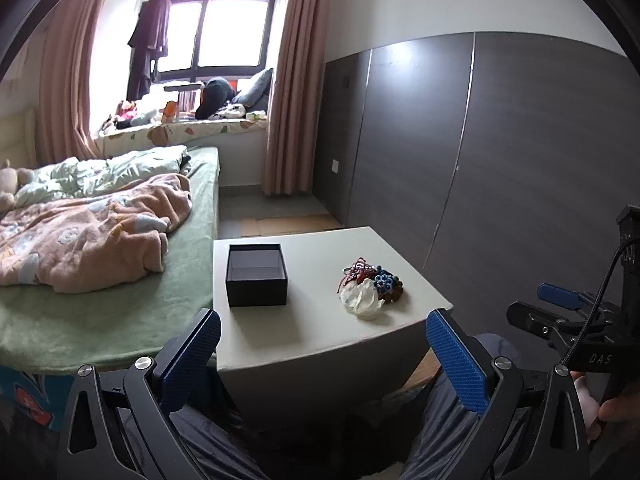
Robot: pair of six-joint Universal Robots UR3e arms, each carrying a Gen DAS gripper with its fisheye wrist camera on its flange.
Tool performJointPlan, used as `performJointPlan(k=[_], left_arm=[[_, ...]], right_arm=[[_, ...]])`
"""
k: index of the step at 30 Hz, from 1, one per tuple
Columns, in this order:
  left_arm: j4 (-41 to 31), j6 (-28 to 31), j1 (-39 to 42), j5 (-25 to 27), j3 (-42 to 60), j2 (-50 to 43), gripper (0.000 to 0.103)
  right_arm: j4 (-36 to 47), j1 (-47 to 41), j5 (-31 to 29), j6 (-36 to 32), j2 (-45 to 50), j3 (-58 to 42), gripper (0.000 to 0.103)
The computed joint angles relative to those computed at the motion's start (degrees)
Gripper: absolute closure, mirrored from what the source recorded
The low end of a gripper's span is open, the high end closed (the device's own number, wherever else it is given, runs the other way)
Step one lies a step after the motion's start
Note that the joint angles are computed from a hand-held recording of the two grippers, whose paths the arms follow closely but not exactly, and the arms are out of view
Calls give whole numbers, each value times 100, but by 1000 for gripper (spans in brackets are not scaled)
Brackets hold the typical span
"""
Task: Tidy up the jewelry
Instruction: 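Move both tools toward the jewelry pile on the white table, then grasp the white tissue with the left gripper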
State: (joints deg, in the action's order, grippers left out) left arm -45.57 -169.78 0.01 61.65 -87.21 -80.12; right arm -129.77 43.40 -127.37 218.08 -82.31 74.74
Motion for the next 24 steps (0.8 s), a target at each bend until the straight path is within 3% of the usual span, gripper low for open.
performJointPlan(k=[14,24], left_arm=[[-224,-52,-1220,710,1985,-1970,0],[-1218,170,-1506,728,4182,-3747,0]], right_arm=[[-639,-1072,869,-345,-803,1092,0],[-1231,-2187,1772,-748,-1031,1716,0]])
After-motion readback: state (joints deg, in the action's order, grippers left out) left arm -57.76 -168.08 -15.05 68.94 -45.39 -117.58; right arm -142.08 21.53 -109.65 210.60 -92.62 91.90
